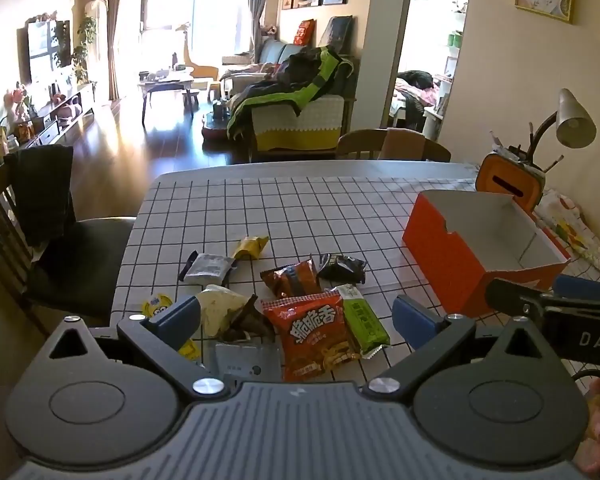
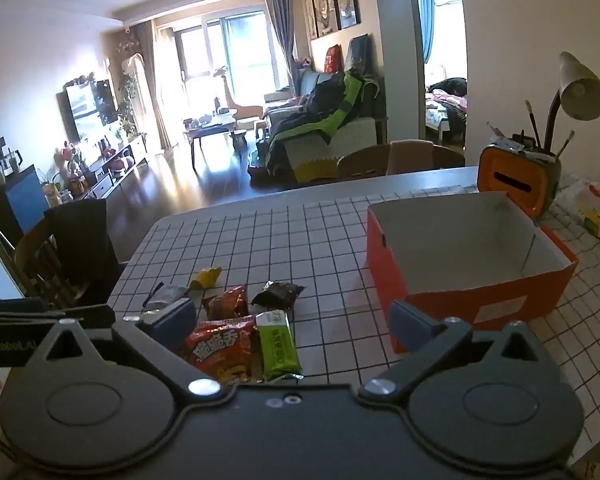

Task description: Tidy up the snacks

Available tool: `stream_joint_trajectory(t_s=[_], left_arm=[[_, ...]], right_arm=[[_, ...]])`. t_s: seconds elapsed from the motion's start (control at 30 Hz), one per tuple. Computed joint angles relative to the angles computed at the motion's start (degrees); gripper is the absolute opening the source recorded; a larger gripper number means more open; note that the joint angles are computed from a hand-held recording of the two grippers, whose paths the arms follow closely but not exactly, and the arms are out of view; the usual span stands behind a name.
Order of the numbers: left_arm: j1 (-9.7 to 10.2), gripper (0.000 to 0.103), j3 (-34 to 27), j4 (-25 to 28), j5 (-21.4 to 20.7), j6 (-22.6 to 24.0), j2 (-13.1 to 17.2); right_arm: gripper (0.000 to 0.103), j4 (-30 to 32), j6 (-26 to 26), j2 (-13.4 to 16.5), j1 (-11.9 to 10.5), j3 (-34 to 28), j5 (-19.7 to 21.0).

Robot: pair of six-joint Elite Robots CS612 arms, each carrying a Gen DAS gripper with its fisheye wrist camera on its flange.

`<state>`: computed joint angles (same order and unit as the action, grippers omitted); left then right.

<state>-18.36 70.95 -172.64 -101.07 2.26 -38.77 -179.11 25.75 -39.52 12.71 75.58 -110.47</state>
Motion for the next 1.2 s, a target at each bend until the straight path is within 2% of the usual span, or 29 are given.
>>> stream_joint_trajectory(t_s=[0.57,1.0,1.2], left_arm=[[0.31,0.103,2.28,-1.24,-1.47,-0.89,-1.18],[-0.12,0.103,2.12,-1.68,-1.37,-0.83,-1.37],[-0.36,0.103,1.70,-1.22,-0.82,-0.73,-1.33]], right_arm=[[0.103,1.49,-0.83,-0.84,0.68,0.67,-0.49],[0.101,-0.54,-2.27,-1.29,0.24,1.50,1.44],[0.101,-1.22,-3.06,-1.19,0.17,1.29,1.07]])
